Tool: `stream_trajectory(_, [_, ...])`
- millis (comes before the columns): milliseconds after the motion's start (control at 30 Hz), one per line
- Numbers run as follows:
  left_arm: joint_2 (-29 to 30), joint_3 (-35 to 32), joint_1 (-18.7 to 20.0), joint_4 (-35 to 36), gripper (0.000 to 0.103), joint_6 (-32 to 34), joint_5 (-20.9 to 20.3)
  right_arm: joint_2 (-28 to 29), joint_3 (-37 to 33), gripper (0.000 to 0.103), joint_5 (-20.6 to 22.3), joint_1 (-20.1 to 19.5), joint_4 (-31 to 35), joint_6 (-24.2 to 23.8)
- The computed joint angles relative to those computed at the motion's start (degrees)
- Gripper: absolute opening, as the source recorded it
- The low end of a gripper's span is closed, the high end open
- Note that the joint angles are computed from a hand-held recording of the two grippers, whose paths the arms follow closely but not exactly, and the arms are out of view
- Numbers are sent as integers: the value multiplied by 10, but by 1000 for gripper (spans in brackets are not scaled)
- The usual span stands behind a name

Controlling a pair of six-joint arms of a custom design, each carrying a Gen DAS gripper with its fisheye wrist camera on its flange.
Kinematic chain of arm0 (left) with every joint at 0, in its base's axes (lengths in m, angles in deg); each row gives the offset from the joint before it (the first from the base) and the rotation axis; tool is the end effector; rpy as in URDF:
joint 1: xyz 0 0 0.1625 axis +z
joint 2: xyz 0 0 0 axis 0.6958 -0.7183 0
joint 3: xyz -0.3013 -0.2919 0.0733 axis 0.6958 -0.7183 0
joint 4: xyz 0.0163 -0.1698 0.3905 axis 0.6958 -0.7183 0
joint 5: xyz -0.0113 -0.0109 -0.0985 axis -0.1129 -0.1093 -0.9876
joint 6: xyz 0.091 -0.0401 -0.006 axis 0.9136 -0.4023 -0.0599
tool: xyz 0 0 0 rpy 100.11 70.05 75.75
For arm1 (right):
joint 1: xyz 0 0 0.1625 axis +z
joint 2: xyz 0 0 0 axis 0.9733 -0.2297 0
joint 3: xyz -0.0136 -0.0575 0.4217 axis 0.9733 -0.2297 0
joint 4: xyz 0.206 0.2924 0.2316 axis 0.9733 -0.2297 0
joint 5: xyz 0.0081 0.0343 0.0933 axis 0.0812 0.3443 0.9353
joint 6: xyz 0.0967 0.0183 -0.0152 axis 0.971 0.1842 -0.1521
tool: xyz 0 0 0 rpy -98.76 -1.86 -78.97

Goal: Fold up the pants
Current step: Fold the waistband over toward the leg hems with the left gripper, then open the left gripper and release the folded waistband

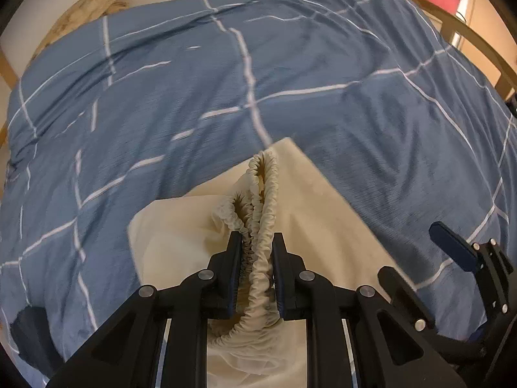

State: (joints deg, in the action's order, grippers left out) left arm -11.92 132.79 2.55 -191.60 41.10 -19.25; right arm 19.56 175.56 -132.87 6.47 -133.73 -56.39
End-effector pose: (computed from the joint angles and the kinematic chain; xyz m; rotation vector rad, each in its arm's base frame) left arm -0.3724 -0.6969 -0.0537 0.5418 2.2483 -0.3763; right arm 0.0324 -0.6020 0.2436 0.5116 -2.3495 0.8688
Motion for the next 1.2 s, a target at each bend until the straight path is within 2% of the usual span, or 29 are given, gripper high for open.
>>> stream_trajectory(67, [12,-15,0,3,22,12,-13,-4,0,61,16,-13,1,11])
stream_trajectory(200, [18,-19,-1,-26,35,50,-65,-13,5,61,43,-34,11,33])
stream_trajectory(233, [17,-16,-3,-32,39,57,-65,-13,6,61,45,-36,9,33])
stream_trajectory(367, [-4,25,-18,-103,42,119,-56,-18,14,61,47,-37,-1,28])
stream_trajectory(500, [-50,98,-28,-206,57,159,-31,-26,24,61,53,-31,-8,21])
stream_trajectory(667, [-110,194,-25,-298,59,187,4,-30,27,61,79,-17,-2,-5])
stream_trajectory(733, [-118,223,-21,-334,61,199,39,-23,16,61,80,-7,17,-17])
stream_trajectory(900, [-130,267,-2,-362,61,209,31,17,-34,61,44,19,61,-25])
stream_trajectory(1200, [-104,310,2,-480,61,231,51,67,-63,61,64,11,49,-31])
